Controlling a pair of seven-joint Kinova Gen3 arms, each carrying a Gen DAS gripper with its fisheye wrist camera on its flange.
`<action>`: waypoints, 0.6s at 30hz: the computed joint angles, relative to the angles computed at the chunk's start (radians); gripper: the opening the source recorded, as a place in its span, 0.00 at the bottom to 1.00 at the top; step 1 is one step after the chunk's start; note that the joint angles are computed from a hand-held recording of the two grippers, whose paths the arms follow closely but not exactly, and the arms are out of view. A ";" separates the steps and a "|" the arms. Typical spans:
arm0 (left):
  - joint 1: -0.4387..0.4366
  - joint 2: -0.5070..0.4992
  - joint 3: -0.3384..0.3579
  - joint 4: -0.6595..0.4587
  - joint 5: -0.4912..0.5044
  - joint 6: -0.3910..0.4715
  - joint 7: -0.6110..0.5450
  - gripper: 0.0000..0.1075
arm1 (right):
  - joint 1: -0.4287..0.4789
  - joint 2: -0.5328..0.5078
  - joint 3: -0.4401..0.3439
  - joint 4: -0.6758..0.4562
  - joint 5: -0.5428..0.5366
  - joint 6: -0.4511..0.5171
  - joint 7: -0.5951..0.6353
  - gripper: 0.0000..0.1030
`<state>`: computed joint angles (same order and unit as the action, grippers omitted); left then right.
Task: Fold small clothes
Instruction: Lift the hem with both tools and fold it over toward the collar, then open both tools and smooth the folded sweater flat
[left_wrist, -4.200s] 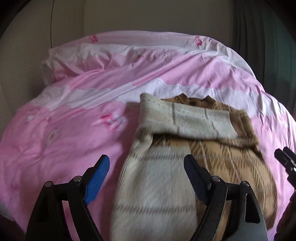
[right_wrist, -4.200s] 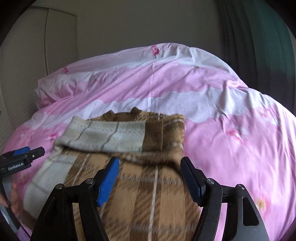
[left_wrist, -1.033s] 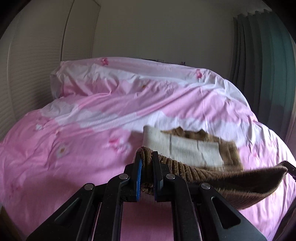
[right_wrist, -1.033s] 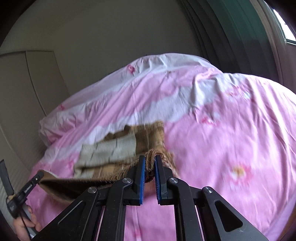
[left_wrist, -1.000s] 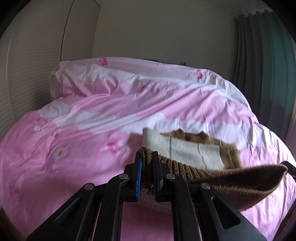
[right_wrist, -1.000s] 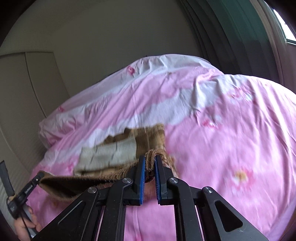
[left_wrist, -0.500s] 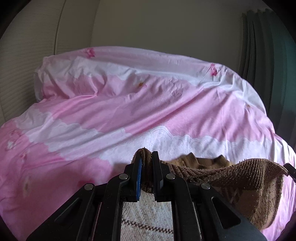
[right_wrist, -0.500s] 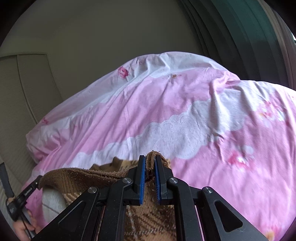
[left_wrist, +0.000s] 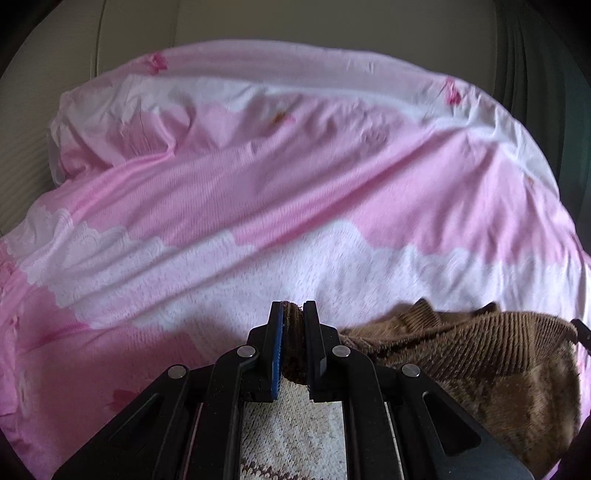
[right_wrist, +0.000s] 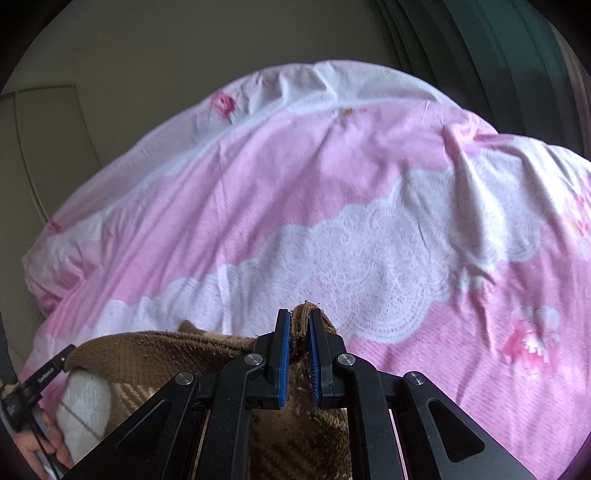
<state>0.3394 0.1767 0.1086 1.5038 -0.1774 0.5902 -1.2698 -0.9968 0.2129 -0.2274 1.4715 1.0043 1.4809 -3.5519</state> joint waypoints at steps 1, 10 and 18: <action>0.006 0.004 -0.004 0.006 -0.013 -0.003 0.007 0.12 | 0.001 0.005 0.001 0.001 -0.002 0.001 -0.005 0.10; 0.026 -0.037 -0.002 0.048 -0.107 -0.033 0.069 0.52 | -0.041 0.062 0.022 -0.064 0.017 0.090 0.028 0.45; -0.011 -0.154 0.050 0.115 0.018 -0.052 -0.072 0.53 | -0.138 0.074 0.023 -0.115 0.109 0.124 0.098 0.66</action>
<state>0.3288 0.0228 0.1590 1.6188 -0.1598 0.5379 -1.3418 -1.1351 0.2869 -0.2045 1.3568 1.1130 1.6045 -3.4539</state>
